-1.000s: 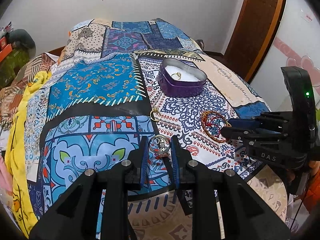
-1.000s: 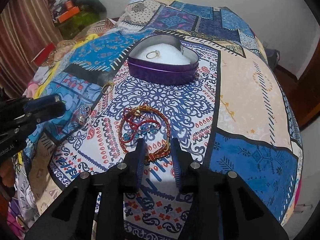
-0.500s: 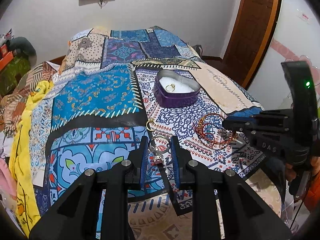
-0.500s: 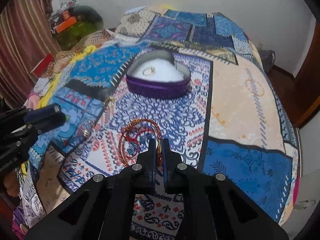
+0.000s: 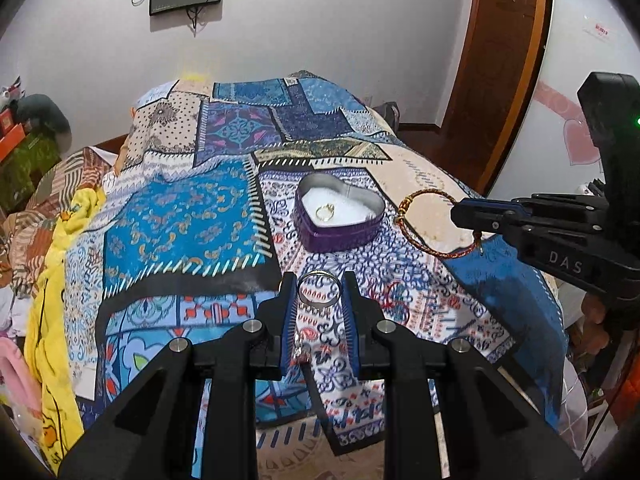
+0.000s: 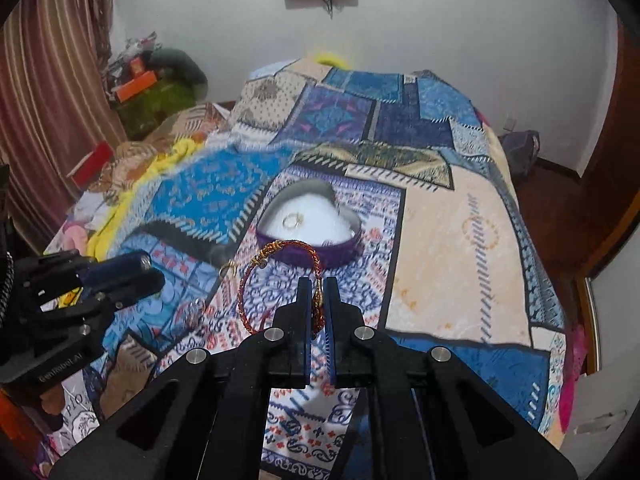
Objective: Organize jewelry
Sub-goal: 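Carry the ring with the left gripper while the right gripper carries the bracelet into the tin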
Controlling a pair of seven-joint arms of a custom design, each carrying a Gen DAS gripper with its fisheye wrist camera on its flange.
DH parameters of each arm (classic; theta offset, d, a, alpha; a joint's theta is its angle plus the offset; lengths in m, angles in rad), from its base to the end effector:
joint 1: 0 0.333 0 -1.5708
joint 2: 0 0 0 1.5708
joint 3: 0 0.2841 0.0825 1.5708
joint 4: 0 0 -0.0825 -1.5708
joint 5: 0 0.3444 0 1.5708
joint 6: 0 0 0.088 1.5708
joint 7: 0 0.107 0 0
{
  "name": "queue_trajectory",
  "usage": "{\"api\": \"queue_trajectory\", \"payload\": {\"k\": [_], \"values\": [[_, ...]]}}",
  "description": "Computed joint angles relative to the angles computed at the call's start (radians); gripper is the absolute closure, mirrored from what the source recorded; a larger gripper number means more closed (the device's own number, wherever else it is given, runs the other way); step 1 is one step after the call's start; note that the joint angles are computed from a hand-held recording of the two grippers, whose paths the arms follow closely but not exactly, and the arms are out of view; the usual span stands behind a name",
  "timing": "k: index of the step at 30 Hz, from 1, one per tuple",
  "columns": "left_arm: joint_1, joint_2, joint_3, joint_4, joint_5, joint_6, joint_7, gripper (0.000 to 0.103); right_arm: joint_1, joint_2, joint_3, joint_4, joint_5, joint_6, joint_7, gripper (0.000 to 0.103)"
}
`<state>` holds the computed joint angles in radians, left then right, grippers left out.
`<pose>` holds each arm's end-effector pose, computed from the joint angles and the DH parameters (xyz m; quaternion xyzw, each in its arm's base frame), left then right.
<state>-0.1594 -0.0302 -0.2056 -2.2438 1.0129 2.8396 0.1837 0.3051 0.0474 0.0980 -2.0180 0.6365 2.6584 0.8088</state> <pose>0.4682 -0.2269 0.4236 -0.6926 0.6074 -0.2922 0.2569 0.5296 0.2068 0.4776 -0.8442 0.4015 -0.1013 0.3404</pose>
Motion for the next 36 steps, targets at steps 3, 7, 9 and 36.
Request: {"api": "queue_trajectory", "payload": {"k": [3, 7, 9, 36], "values": [[-0.001, 0.025, 0.004, 0.034, 0.005, -0.001, 0.005, 0.082, -0.002, 0.016, 0.0, 0.028, 0.012, 0.007, 0.0, 0.098], [-0.008, 0.064, 0.016, 0.088, 0.015, -0.009, 0.019, 0.082, -0.006, 0.041, 0.003, 0.065, 0.022, 0.015, 0.0, 0.098], [-0.011, 0.086, 0.025, 0.117, 0.018, -0.011, 0.029, 0.082, -0.008, 0.052, 0.005, 0.08, 0.022, 0.022, 0.0, 0.098], [-0.046, 0.327, 0.121, 0.365, -0.161, 0.024, 0.29, 0.082, -0.024, 0.329, 0.034, 0.398, -0.139, -0.122, 0.081, 0.098]]}}
